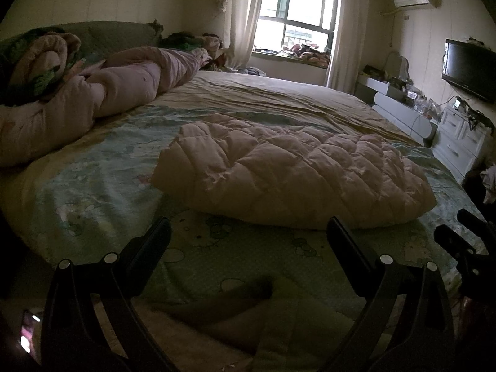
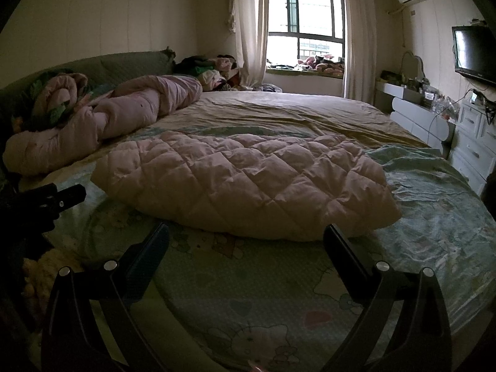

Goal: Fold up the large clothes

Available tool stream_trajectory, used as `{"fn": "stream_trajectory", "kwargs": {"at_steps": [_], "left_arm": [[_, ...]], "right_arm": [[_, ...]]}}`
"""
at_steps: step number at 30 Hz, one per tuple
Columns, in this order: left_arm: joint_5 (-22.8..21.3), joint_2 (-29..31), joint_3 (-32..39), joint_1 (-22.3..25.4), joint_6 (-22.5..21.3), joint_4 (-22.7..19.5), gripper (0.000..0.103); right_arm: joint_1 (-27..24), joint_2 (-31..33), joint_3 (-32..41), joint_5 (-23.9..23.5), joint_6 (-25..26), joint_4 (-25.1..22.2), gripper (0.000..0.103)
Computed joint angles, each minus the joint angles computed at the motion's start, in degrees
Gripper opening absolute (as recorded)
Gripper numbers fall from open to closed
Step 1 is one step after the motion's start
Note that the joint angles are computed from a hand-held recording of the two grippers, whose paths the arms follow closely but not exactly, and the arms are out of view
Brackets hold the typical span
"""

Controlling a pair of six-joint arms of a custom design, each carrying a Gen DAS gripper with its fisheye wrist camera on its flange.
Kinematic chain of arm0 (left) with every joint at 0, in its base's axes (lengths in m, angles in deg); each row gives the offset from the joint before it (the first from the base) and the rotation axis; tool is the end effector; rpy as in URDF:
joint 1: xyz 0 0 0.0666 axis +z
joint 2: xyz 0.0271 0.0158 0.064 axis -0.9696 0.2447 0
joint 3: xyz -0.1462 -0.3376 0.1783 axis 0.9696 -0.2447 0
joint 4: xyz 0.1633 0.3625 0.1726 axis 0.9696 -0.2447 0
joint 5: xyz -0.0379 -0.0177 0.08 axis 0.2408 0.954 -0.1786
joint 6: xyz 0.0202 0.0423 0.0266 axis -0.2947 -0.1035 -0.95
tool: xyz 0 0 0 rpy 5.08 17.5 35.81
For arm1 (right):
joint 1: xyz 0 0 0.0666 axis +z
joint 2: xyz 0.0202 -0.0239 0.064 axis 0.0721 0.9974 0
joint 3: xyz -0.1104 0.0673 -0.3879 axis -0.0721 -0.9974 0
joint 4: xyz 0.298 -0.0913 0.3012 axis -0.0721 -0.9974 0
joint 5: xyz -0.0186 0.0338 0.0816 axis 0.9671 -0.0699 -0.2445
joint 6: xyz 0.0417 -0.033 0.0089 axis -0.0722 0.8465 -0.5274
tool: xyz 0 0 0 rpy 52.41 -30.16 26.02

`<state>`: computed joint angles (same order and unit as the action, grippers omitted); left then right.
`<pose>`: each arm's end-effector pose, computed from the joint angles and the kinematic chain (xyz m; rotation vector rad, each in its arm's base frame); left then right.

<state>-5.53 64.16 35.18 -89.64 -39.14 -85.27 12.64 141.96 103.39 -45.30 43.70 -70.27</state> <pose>0.5229 -0.1350 0.4345 0.3515 2.1535 -0.3217 0.3868 0.0501 0.4936 0.1334 2.1292 -0.0377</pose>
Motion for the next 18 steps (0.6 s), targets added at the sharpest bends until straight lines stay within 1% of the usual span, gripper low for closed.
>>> {"fn": "stream_trajectory", "kwargs": {"at_steps": [18], "left_arm": [[0.05, -0.20, -0.17, 0.12, 0.02, -0.14, 0.094]], "right_arm": [[0.46, -0.08, 0.07, 0.31, 0.11, -0.40, 0.099]]}}
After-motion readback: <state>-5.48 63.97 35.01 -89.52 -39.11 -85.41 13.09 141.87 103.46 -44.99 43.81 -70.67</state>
